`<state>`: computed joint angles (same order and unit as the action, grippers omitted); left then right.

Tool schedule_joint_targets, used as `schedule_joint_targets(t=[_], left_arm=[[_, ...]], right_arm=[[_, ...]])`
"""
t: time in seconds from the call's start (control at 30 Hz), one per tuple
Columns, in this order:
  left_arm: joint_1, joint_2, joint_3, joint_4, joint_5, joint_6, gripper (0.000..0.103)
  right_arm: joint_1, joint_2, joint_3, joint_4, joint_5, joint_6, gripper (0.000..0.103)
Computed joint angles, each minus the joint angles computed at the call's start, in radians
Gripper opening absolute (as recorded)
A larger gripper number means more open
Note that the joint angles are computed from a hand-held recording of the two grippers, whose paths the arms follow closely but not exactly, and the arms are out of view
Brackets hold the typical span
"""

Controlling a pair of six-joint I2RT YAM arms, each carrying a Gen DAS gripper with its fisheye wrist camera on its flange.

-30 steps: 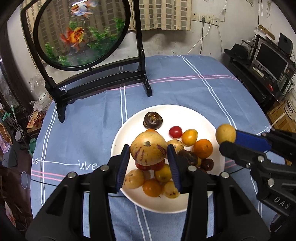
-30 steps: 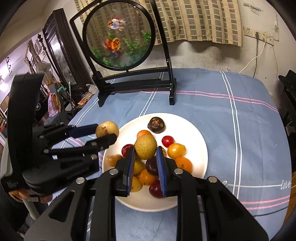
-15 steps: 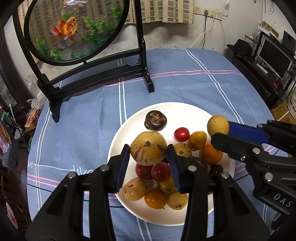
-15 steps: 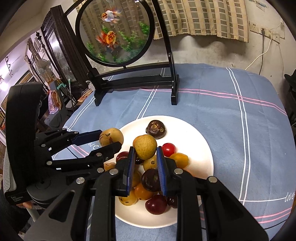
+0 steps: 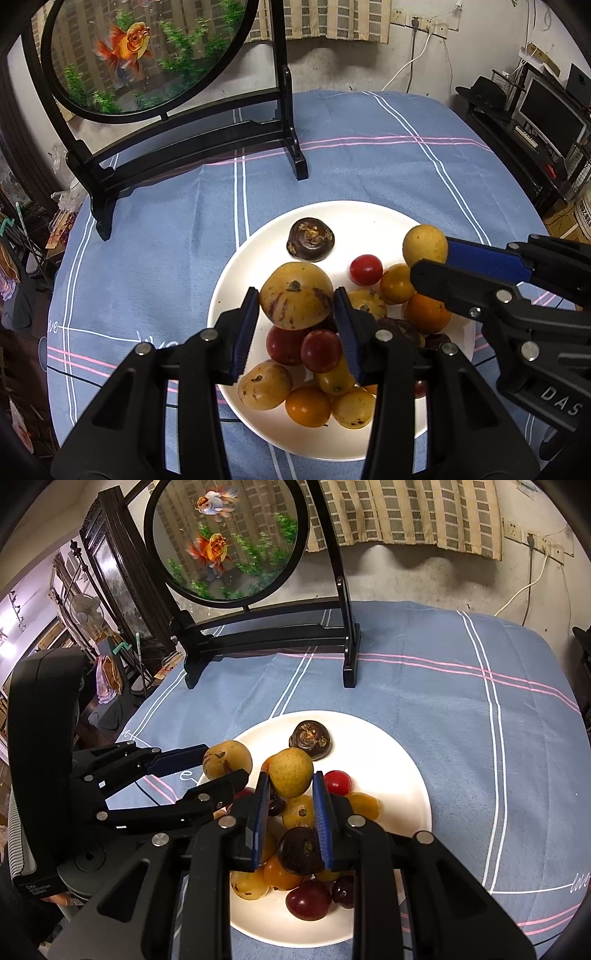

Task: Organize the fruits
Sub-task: 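Carry both fruits over the white plate and lower them among the fruits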

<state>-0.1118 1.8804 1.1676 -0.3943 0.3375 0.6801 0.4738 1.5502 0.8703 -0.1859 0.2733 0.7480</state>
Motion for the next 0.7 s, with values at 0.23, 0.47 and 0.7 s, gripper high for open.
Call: schedule_joint_targets(t=[0.23,0.47,0.7], left_arm=[[-0.006,0.025,0.016,-0.003,-0.011,-0.006,0.042],[-0.011,0.043,0.029,-0.004,-0.015,-0.006,0.043],[-0.018,0.062,0.033,0.004,-0.025,-0.01,0.043]], right_arm=[[-0.015,0.027,0.018,0.0,-0.011,-0.009,0.024],[-0.029,0.038,0.022,0.004,-0.025,-0.02,0.024],[-0.035,0.055,0.026,0.01,-0.034,-0.023,0.024]])
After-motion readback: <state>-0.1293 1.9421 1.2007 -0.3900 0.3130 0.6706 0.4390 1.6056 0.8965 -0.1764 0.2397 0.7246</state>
